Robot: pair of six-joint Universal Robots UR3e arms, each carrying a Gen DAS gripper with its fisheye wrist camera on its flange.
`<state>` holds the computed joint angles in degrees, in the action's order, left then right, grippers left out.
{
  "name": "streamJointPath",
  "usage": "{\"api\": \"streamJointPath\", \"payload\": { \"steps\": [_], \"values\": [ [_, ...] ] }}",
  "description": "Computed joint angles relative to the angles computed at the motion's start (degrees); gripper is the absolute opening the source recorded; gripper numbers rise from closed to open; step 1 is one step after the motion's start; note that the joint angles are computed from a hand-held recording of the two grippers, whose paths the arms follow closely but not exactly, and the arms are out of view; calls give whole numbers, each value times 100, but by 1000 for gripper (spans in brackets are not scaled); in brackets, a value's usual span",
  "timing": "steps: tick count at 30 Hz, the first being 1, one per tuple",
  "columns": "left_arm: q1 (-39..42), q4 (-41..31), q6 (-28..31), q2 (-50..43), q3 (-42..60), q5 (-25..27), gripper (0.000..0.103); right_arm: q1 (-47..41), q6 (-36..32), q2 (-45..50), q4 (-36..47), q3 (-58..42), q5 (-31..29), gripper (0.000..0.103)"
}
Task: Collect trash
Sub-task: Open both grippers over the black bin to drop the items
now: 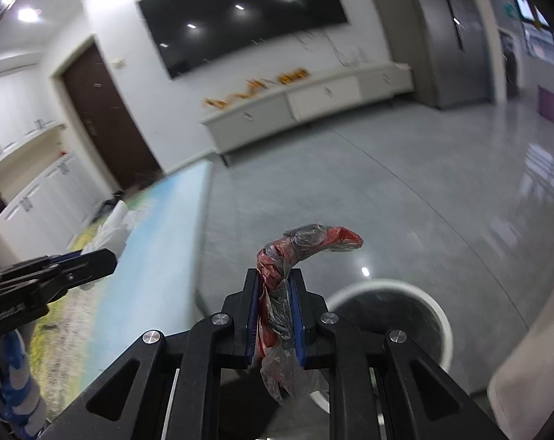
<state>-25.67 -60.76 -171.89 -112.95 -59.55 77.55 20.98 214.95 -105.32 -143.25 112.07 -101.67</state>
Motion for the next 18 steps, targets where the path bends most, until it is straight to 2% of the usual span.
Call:
{"api": "streamJointPath", "payload": {
  "steps": [7, 10, 12, 13, 14, 16, 17, 18],
  "values": [
    [-509, -974, -200, -1555, 1916, -146, 21, -1118, -201, -791, 242, 1256, 758, 15],
    [-577, -1451, -284, -2166, 2819, -266, 22, -1339, -246, -793, 274, 1415, 886, 16],
    [-541, -1763, -342, -2431, 3273, -465, 27, -1444, -250, -791, 274, 1500, 907, 18],
    [-470, -1854, -342, -2453, 3322, -627, 38, -1523, -256, -761, 259, 1527, 942, 21],
    [-444, -1837, -381, -2456, 3301, -741, 53, -1543, -228, -813, 278, 1589, 928, 27],
    [-424, -1495, -464, -2260, 2896, -810, 62, -1588, -209, -792, 265, 1639, 891, 38],
    [-406, -1430, -441, -2180, 2765, -825, 62, -1568, -178, -775, 251, 1656, 848, 48],
    [-395, -1465, -411, -2158, 2761, -837, 62, -1538, -135, -779, 264, 1649, 793, 54]
  ]
}}
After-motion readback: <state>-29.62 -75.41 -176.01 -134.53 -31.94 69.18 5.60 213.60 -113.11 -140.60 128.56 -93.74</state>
